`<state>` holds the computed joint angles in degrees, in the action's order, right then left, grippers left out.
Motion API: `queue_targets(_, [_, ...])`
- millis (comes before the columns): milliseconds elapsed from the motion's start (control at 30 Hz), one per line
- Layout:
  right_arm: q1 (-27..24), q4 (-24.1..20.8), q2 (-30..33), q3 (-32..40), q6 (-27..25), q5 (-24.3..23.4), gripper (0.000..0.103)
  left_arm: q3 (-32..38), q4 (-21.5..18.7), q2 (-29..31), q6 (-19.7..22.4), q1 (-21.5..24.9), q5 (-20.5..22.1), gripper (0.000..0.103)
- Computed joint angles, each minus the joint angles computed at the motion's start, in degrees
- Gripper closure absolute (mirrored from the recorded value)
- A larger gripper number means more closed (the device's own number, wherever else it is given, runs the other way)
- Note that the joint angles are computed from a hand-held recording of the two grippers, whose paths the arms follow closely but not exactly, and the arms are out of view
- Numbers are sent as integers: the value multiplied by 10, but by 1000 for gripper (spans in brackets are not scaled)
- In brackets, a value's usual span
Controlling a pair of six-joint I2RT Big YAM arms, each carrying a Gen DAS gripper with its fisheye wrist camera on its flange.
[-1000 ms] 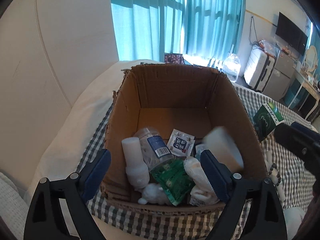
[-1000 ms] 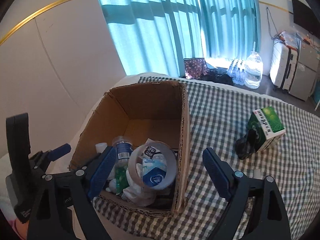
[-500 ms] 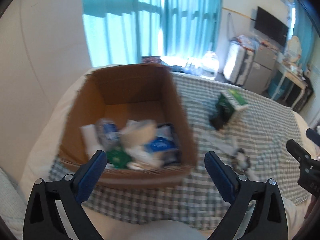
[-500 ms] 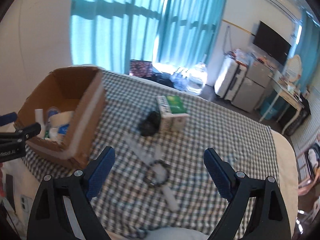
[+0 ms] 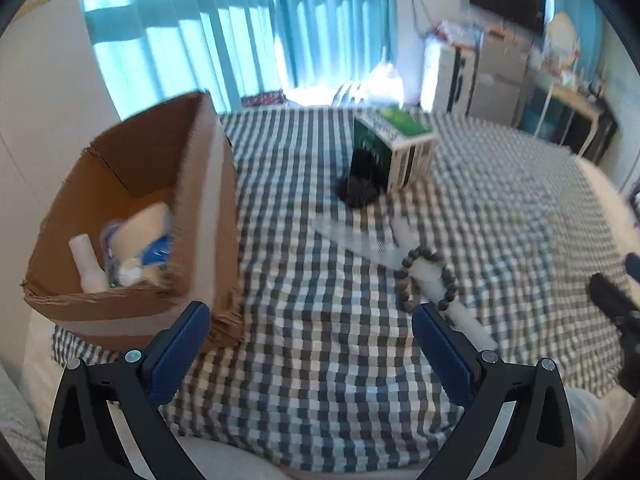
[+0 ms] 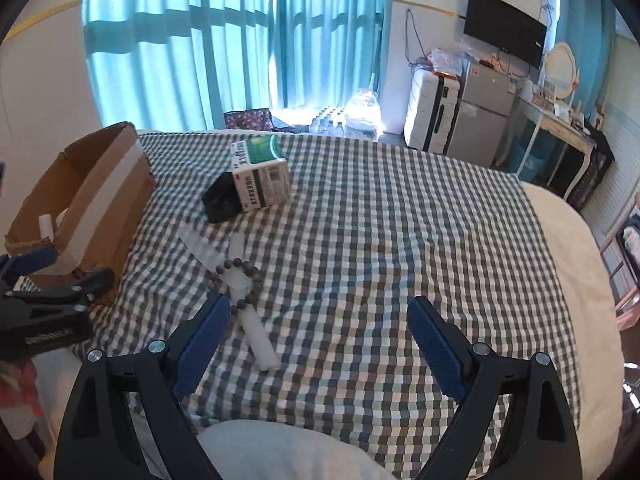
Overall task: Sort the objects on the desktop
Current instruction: 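Grasp the bead bracelet with the left tool while the right grasps the white plastic strip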
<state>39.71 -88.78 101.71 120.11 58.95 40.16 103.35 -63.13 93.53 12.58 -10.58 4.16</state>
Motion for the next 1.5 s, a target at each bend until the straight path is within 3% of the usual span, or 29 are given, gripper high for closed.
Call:
queue_targets(133, [-20, 94, -51, -97, -8, -36, 13, 11, -10, 38, -24, -22, -30, 0])
queue_targets(200, [-33, 106, -59, -118, -3, -53, 13, 27, -21, 64, -41, -28, -10, 0])
queue_targets(267, [-48, 126, -67, -142, -2, -77, 12, 34, -28, 82, -32, -32, 17, 0])
queue_targets(333, [-64, 157, -79, -169, -2, -118, 13, 66, -70, 121, -33, -36, 42, 2])
queue_targets(500, [-93, 187, -69, -174, -32, -168, 13, 75, -53, 155, -26, -35, 23, 12])
queue_targets(600, [-103, 197, -50, -164, -56, -196, 13, 66, -19, 151, 6, -35, 18, 40])
queue_targets(633, [-107, 198, -43, -160, -63, -210, 13, 67, -16, 150, 14, -34, 26, 64])
queue_targets(667, [-108, 198, -35, -154, -70, -221, 13, 72, -18, 152, 20, -31, 38, 81])
queue_targets(733, [-108, 186, -19, -137, -84, -235, 17, 89, -34, 159, 17, -25, 62, 91])
queue_targets(833, [-103, 162, 3, -107, -98, -241, 26, 127, -65, 178, -7, -9, 101, 91])
queue_targets(967, [-93, 119, 40, -54, -134, -238, 30, 101, -24, 150, 7, 2, 87, 91])
queue_targets(1167, [-91, 40, 125, 45, -221, -315, 30, 137, -45, 157, -8, 22, 107, 92])
queue_targets(1267, [-90, -24, 181, 119, -253, -304, 30, 170, -56, 173, -11, 28, 113, 91])
queue_targets(1333, [-90, -34, 196, 139, -265, -295, 33, 178, -58, 175, -7, 29, 113, 91])
queue_targets(1433, [-89, -19, 189, 131, -261, -273, 59, 167, -50, 168, -1, 31, 110, 91])
queue_targets(1500, [-85, -9, 176, 115, -257, -252, 86, 152, -45, 155, 4, 31, 110, 91])
